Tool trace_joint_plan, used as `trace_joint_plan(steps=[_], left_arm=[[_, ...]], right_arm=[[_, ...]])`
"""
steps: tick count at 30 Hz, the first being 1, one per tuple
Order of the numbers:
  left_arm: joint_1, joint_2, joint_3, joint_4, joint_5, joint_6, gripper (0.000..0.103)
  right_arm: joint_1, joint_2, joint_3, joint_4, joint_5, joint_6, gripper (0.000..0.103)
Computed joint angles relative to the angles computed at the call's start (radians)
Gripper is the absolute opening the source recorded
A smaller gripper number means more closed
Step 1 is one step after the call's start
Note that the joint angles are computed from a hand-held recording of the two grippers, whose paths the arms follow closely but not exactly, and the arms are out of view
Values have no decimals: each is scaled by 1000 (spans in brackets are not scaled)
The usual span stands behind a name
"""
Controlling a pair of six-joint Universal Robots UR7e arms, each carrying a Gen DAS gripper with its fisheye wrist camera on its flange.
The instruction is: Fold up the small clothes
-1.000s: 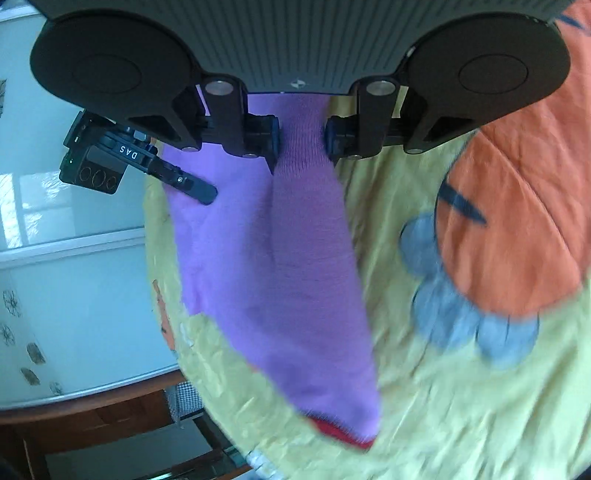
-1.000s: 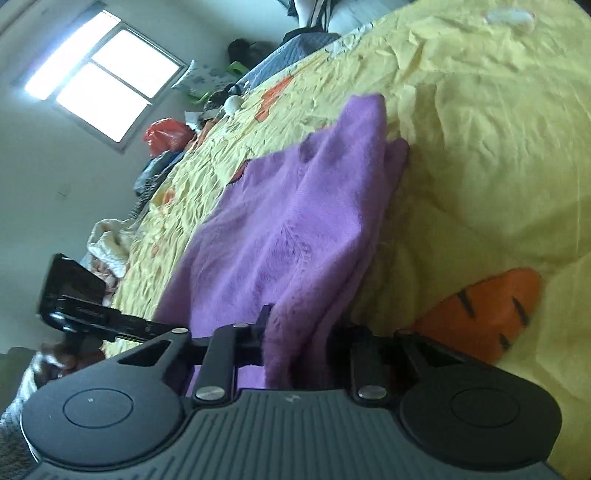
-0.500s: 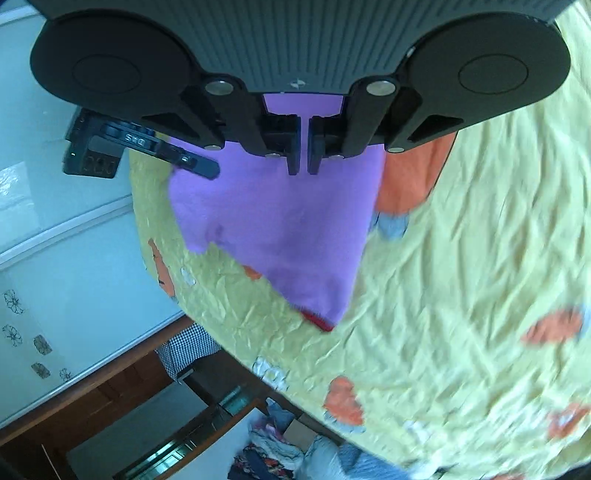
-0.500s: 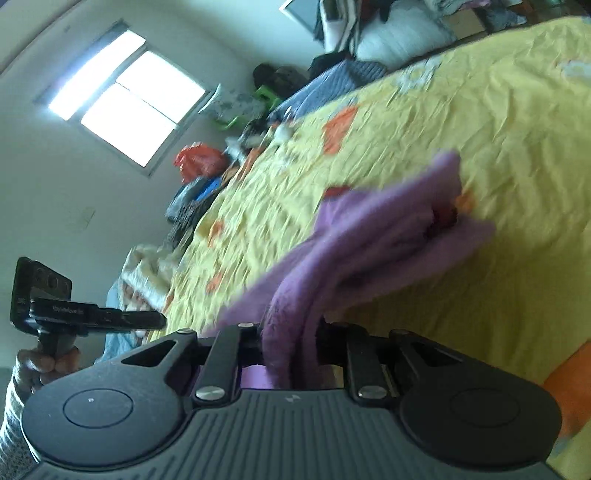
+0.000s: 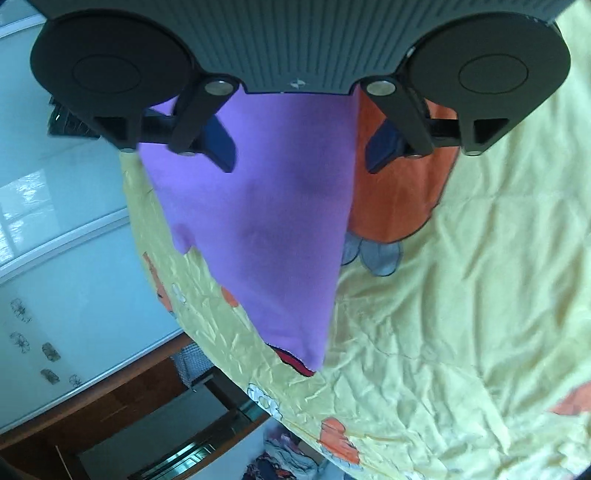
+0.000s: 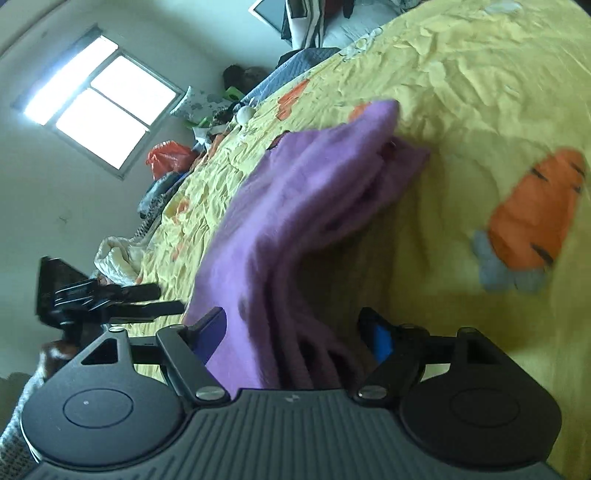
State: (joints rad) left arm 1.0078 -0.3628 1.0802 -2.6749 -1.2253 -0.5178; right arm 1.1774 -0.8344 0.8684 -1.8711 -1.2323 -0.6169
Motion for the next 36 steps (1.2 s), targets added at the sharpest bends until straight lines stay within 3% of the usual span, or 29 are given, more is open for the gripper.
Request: trace_joint_plan(steps=[2, 3, 4, 5, 6, 7, 8, 9, 12, 16, 23, 28, 31, 33, 34, 35, 36], left_arm=[[20, 34, -60, 47, -37, -46, 86], [28, 44, -67, 36, -69, -36, 92], [29, 51, -74, 36, -92, -25, 90], [26, 52, -72, 42, -101, -25, 73], [28, 55, -80, 76, -136, -28, 34], [25, 62, -90, 122, -131, -35, 18], [22, 62, -81, 126, -121, -49, 16], [20, 57, -57, 89, -121, -51, 15], [11, 27, 14, 3, -125, -85, 13], [-24, -13, 81, -25, -108, -110, 13], [-104, -87, 252, -101, -84, -194, 13], [-139, -113, 397, -190, -95, -286, 14], [-141, -126, 462, -214, -82, -288, 17], [-125, -134, 491, -298, -78, -286, 21], [-117, -138, 490, -318, -65, -282, 26], [-108, -136, 478, -324, -50, -270, 36], [-97, -129, 456, -326, -52, -243, 39]], right_arm=[[-11, -7, 16, -10, 36, 10, 77], [-11, -19, 45, -34, 36, -6, 78], [-10, -27, 62, -28, 36, -33, 78], [-9, -31, 73, -15, 38, -59, 78], [-6, -37, 88, -14, 35, -85, 78], [-1, -38, 95, -12, 29, -103, 78], [3, -33, 90, -2, 25, -100, 64], [9, -14, 55, 43, 5, -73, 10], [4, -11, 44, 60, 4, -48, 11], [-9, -47, 53, 101, 70, -52, 10], [-42, -131, 71, 214, 101, -146, 10], [-77, -223, 190, 230, 85, -192, 10], [-94, -276, 278, 155, 23, -208, 25], [-108, -281, 284, 121, 21, -200, 95], [-116, -295, 309, 48, 36, -194, 103], [-122, -289, 302, 17, 58, -183, 103], [-123, -263, 268, 28, 83, -163, 103]])
